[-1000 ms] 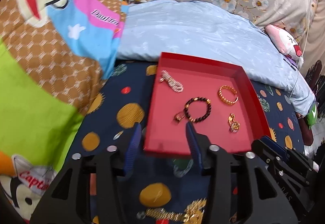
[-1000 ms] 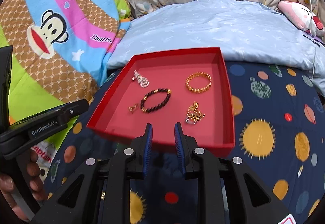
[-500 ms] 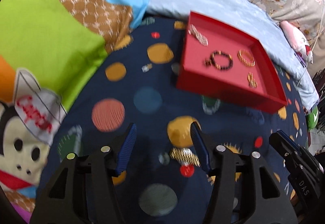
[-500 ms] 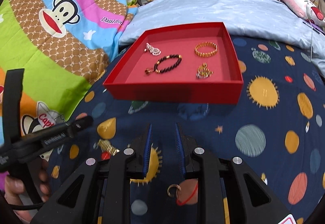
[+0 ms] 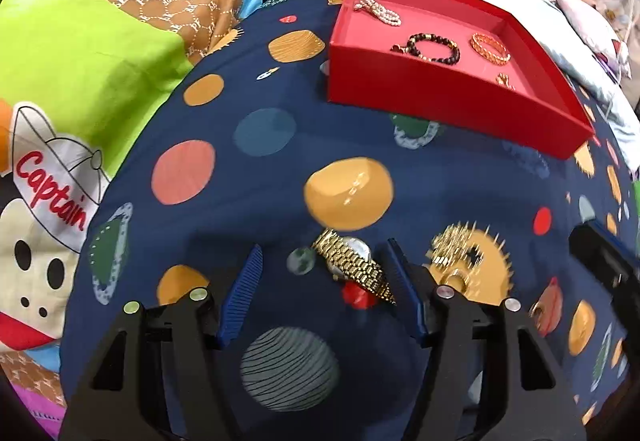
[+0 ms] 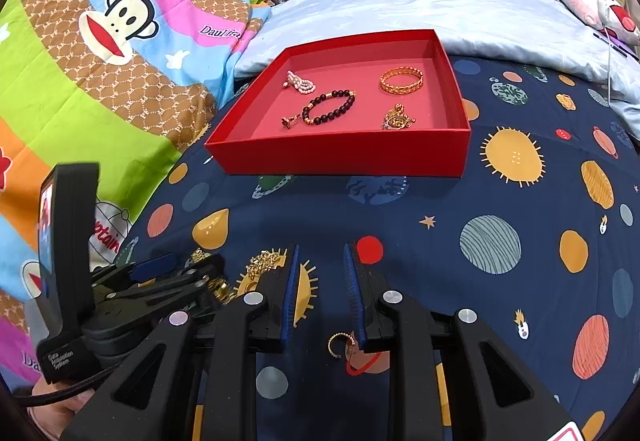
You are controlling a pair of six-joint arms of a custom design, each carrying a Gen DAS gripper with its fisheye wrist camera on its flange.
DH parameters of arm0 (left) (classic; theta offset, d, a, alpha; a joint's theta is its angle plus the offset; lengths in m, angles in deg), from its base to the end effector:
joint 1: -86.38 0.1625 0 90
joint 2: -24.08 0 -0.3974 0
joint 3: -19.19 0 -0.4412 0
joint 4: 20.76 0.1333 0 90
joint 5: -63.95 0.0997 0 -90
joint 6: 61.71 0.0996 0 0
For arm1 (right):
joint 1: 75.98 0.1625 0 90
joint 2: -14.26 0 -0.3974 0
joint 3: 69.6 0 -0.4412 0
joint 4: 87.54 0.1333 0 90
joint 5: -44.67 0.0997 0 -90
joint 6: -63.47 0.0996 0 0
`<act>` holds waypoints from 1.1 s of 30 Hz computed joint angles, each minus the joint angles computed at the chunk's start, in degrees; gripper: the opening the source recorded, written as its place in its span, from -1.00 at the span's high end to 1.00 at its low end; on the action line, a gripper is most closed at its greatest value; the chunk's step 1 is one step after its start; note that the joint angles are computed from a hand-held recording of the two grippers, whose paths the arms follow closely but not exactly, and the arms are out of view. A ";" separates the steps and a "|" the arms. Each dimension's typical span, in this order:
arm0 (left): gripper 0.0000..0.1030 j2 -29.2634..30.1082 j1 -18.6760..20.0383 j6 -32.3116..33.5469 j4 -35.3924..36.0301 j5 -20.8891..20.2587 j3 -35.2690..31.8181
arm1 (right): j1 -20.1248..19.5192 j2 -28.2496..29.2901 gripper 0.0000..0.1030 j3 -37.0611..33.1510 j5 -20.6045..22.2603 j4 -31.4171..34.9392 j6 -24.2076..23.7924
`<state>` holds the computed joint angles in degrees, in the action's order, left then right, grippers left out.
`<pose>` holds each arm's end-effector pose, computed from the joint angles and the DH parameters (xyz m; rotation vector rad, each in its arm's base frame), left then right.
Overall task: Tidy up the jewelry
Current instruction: 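Grasp the gold watch band with the left tool while the right tool grasps the clover-pendant chain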
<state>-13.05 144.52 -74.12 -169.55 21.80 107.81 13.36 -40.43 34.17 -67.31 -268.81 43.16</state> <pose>-0.1930 -0.7030 0.0035 0.3328 2.3369 -0.5339 0.0885 -0.6556 0.1519 0.2428 -2.5030 0.8626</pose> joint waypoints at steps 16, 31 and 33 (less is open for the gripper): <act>0.57 -4.60 0.62 4.87 -7.02 -1.47 6.65 | 0.03 0.45 0.57 0.93 0.17 1.58 0.40; 0.79 -7.12 1.32 4.12 -7.37 -6.35 7.03 | 0.42 3.23 0.57 -1.45 0.61 3.98 -0.38; 0.79 -7.40 1.25 4.40 -7.67 -6.63 7.18 | 0.54 4.09 0.57 -2.27 0.55 4.48 -0.64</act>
<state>-20.45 145.77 -69.73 -177.22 15.18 114.99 13.90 -36.34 31.90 -66.76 -264.33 42.53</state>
